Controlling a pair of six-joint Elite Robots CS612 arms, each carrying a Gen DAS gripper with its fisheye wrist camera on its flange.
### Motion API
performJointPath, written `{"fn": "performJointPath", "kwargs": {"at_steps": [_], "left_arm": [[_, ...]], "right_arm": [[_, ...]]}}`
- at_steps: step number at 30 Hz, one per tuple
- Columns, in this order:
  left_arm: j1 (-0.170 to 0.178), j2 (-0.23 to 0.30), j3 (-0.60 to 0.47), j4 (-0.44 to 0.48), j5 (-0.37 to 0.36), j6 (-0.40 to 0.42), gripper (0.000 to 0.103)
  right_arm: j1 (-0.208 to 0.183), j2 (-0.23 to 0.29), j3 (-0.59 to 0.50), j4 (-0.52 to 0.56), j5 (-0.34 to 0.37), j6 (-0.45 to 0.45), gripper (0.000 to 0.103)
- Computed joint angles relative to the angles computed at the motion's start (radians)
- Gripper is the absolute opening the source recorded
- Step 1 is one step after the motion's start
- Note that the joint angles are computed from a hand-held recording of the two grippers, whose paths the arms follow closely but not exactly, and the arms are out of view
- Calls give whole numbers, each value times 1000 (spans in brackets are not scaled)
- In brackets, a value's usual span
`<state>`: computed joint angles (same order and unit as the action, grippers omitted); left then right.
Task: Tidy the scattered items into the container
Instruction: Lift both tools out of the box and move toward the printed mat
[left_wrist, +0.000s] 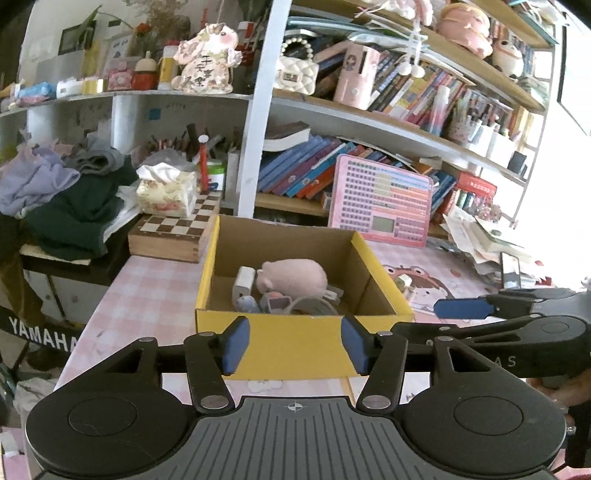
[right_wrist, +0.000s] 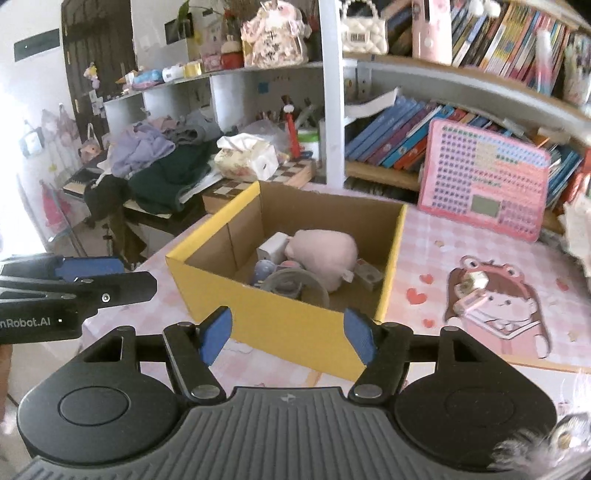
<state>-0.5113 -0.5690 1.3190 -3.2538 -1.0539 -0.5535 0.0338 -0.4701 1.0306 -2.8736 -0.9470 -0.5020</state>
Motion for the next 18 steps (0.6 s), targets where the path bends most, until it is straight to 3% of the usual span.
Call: {"fn": "performJointPath", "kwargs": {"at_steps": [9,18], "left_arm": [[-29,-10,38,11,7,11,67],[-43,-20,62,68,-21,-21,74]], "right_arm": [[-15,-45,139,-153,-42,9,65],[-23,-74,229,-215,-104,50,68]]}}
